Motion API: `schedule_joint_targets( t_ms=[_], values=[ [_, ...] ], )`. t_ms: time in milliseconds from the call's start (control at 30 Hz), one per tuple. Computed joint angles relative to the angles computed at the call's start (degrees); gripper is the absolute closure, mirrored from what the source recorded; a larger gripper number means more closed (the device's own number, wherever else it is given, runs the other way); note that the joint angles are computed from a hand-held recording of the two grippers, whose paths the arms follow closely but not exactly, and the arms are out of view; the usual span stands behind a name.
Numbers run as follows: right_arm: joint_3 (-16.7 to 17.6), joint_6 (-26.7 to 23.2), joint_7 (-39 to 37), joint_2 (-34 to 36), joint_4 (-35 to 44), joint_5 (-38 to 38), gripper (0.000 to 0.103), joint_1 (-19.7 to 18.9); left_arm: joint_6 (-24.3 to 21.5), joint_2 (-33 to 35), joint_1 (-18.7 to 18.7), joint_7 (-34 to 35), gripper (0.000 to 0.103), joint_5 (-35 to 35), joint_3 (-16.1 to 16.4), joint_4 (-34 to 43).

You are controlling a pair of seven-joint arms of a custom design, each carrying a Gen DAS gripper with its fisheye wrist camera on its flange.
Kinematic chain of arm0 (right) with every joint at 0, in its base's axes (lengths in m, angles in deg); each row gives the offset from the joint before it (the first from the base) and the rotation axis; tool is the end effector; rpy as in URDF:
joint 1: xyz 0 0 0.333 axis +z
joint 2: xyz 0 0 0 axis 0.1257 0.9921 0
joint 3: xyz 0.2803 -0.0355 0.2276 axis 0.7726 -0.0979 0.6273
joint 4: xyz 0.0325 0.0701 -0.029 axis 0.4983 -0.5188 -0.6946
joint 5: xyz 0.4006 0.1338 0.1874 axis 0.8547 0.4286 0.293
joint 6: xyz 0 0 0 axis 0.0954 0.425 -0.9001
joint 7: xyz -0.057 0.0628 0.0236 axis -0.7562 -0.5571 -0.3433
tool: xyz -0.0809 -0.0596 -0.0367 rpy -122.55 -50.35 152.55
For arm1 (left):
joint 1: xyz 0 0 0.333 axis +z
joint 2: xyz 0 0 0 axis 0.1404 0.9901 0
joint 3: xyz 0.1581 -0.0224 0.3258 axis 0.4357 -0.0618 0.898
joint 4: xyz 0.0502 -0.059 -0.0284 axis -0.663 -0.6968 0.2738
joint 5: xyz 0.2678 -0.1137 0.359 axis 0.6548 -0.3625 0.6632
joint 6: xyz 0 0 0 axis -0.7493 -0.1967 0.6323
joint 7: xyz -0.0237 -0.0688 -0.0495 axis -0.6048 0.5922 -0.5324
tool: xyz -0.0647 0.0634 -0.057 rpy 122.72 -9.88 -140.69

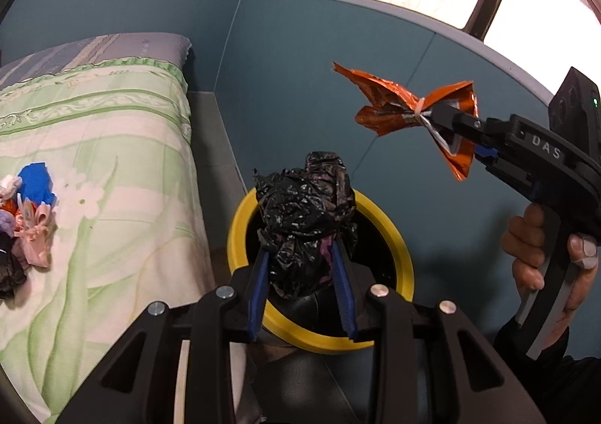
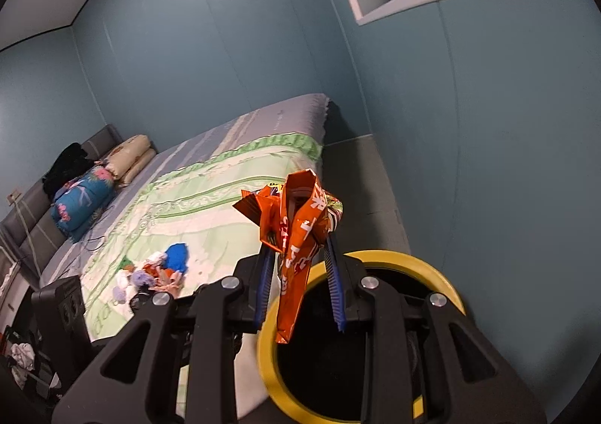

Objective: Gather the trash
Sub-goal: 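Carry the black bag and orange wrapper over the yellow-rimmed bin with both tools, then open both tools to drop the black bag and orange wrapper into the bin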

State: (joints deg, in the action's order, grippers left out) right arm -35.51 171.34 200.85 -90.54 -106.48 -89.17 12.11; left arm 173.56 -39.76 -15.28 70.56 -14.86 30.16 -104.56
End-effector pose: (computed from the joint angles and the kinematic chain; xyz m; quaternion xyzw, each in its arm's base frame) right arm 0.3519 0.2982 0.6055 -0.5210 0.6863 -0.2535 0.4397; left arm 0.4989 -0.2751 0.5420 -0.4850 0.7623 -0.4263 0.0433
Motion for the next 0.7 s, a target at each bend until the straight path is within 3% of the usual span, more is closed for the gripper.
schedule_joint_targets(
  t_ms=[300, 700],
  values=[
    [-1.22, -1.78, -0.29, 2.33, 0.98, 0.62, 0.078, 1.54, -2.13, 2.05, 1.22, -2.79, 0.073, 2.76, -0.81, 1.36],
    [-3.43, -3.83, -0.54, 4.51, 1.45, 0.98, 0.077, 4.0, -2.76, 4.96, 2.48, -1.38, 0.073, 1.86, -2.18, 3.29]
  ],
)
